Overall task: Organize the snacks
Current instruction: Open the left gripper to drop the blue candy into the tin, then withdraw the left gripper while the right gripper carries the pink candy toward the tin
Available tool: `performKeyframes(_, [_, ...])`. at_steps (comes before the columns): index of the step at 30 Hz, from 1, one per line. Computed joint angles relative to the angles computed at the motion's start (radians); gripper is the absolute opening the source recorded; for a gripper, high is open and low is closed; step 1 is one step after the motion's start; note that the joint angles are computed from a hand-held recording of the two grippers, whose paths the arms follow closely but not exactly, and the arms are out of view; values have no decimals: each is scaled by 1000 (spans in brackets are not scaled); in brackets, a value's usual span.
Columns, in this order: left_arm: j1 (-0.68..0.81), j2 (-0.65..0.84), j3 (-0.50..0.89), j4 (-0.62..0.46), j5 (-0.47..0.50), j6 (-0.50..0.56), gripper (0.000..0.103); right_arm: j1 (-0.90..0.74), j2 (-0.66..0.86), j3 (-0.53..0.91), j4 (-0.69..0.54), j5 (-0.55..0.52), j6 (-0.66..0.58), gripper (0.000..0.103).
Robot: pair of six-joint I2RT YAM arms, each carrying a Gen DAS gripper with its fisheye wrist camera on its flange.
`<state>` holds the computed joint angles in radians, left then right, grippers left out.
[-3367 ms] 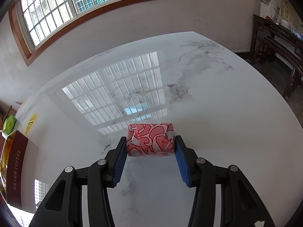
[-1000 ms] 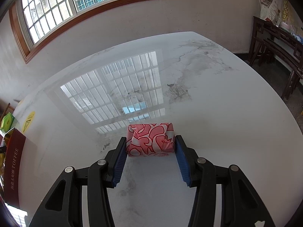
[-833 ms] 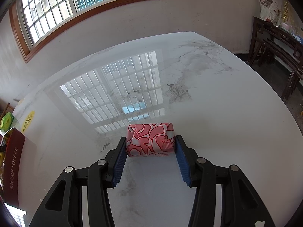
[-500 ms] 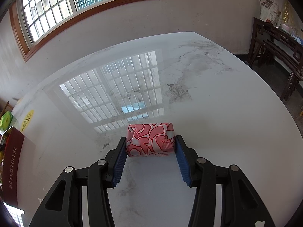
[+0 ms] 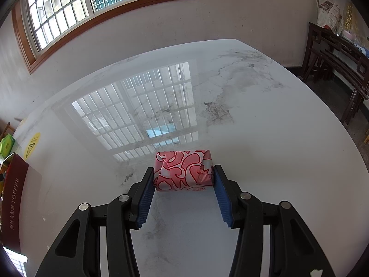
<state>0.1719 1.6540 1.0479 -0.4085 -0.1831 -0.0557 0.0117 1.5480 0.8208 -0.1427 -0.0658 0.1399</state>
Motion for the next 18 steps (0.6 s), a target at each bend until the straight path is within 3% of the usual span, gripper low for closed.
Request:
performKeyframes(5, [-17, -76, -57, 39, -34, 10, 70, 1, 0, 1, -1, 1, 0, 48])
performKeyframes(18, [-63, -263, -166, 18, -71, -19, 72, -2, -4, 1, -7, 4, -7, 48])
